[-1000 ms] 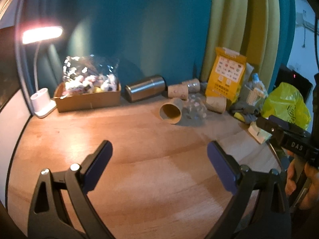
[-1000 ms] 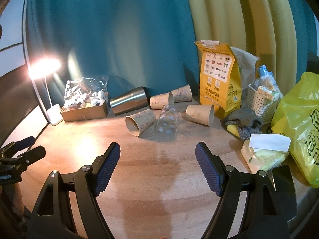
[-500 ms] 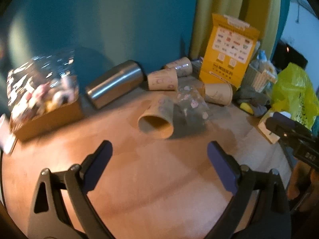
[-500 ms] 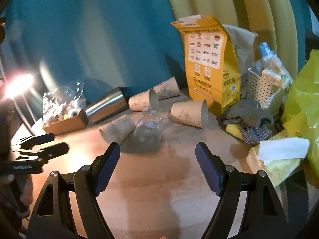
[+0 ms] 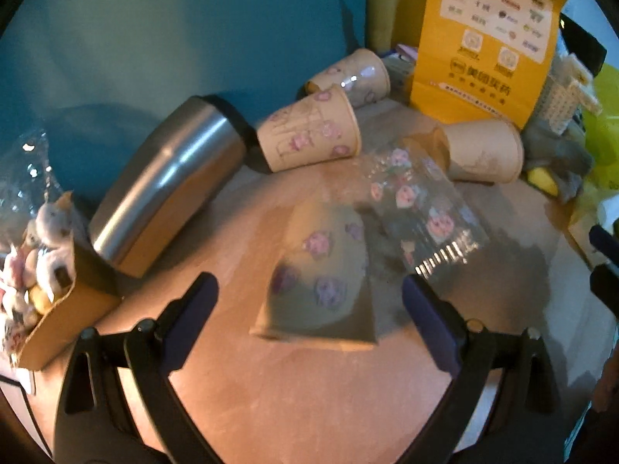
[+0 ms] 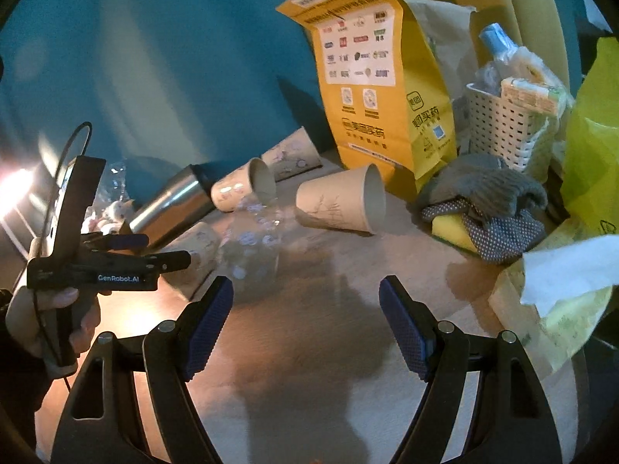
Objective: Flip cup upside down
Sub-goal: 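Move the left gripper to the pink-pig paper cup lying sideways and close on it, then lift the cup with the left gripper and carry it toward the right gripper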
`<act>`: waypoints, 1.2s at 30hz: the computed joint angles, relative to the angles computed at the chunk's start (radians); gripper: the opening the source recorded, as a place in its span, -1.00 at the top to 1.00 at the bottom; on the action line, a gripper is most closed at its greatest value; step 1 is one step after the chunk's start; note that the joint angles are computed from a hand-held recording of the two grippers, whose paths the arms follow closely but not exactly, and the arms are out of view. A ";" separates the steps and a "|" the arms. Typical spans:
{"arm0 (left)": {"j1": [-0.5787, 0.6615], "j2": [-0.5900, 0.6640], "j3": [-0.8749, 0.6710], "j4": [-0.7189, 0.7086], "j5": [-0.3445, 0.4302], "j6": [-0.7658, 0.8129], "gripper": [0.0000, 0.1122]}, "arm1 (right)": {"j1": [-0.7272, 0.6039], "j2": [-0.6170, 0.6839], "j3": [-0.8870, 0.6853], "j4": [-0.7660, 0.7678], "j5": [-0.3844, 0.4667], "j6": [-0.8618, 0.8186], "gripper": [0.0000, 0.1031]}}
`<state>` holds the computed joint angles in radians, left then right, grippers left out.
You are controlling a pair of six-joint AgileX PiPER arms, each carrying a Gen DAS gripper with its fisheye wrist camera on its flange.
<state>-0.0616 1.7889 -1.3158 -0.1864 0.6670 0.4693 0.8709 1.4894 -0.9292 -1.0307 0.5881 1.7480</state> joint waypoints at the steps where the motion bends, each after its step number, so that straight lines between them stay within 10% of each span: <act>1: -0.009 0.016 -0.014 0.024 0.005 -0.026 -0.70 | -0.011 0.011 -0.006 0.004 -0.006 -0.008 -0.57; 10: -0.043 0.090 -0.070 0.133 0.046 -0.102 -0.17 | -0.052 0.034 -0.009 0.017 -0.074 -0.037 -0.57; 18: 0.013 -0.017 0.033 0.027 0.074 -0.038 -0.14 | -0.043 0.013 0.001 0.036 -0.090 -0.058 -0.57; 36: 0.447 -0.884 0.720 -0.296 0.430 0.057 -0.15 | 0.298 -0.152 0.173 0.147 -0.044 0.016 -0.57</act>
<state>0.3858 0.9049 -0.5961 -0.4827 1.0971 0.5266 1.1685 1.3376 -0.7566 -0.8835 0.5438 1.7639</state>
